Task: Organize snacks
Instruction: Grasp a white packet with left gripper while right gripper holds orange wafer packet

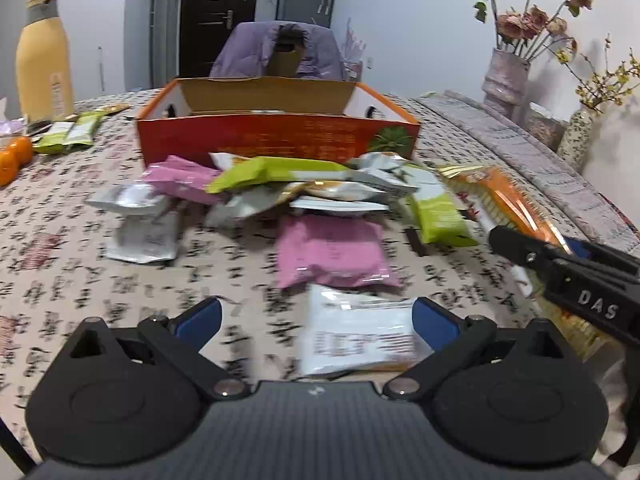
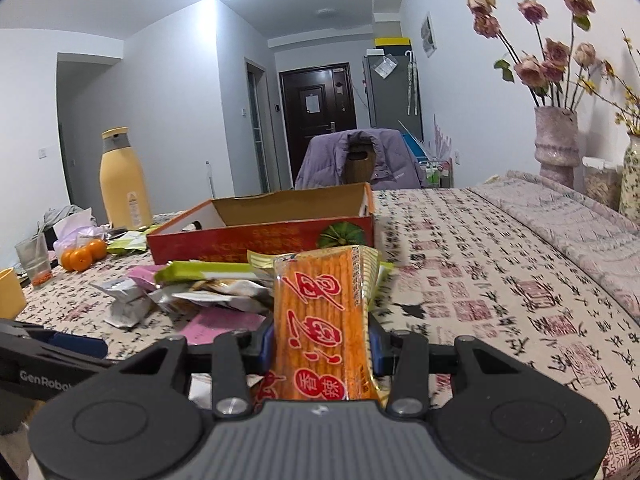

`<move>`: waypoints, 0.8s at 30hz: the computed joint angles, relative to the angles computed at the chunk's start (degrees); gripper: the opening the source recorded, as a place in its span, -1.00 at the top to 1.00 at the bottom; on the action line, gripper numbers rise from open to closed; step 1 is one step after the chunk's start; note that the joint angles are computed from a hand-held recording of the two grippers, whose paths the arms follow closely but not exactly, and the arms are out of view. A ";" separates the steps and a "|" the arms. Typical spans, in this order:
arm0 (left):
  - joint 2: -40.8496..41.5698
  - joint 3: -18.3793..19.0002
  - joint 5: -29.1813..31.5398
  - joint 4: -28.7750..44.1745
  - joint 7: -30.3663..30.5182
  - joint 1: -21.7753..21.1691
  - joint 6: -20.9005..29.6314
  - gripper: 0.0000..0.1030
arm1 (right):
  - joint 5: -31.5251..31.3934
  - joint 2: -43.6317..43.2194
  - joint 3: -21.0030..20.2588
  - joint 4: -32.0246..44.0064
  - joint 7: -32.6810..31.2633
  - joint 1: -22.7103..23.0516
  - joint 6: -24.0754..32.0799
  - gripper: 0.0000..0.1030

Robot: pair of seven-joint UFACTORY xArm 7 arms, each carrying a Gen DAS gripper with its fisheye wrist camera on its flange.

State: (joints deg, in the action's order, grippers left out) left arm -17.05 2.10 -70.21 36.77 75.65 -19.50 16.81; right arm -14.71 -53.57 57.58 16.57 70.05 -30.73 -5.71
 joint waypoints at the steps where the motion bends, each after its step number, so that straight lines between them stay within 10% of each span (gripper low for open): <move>1: 0.10 -0.40 -0.11 -0.02 -0.26 -0.26 -0.27 -1.00 | 0.02 -0.01 -0.35 -0.54 0.00 0.20 -0.33 0.19; 14: 3.61 -2.89 4.28 -0.16 -9.46 -4.31 -7.11 -1.00 | 3.00 2.08 -0.97 -5.12 -3.75 -1.43 -7.56 0.19; 24: 6.24 -2.69 -2.49 -0.22 -3.37 -10.58 -17.44 -1.00 | 7.29 3.46 0.66 -6.31 -6.22 -2.41 -10.40 0.19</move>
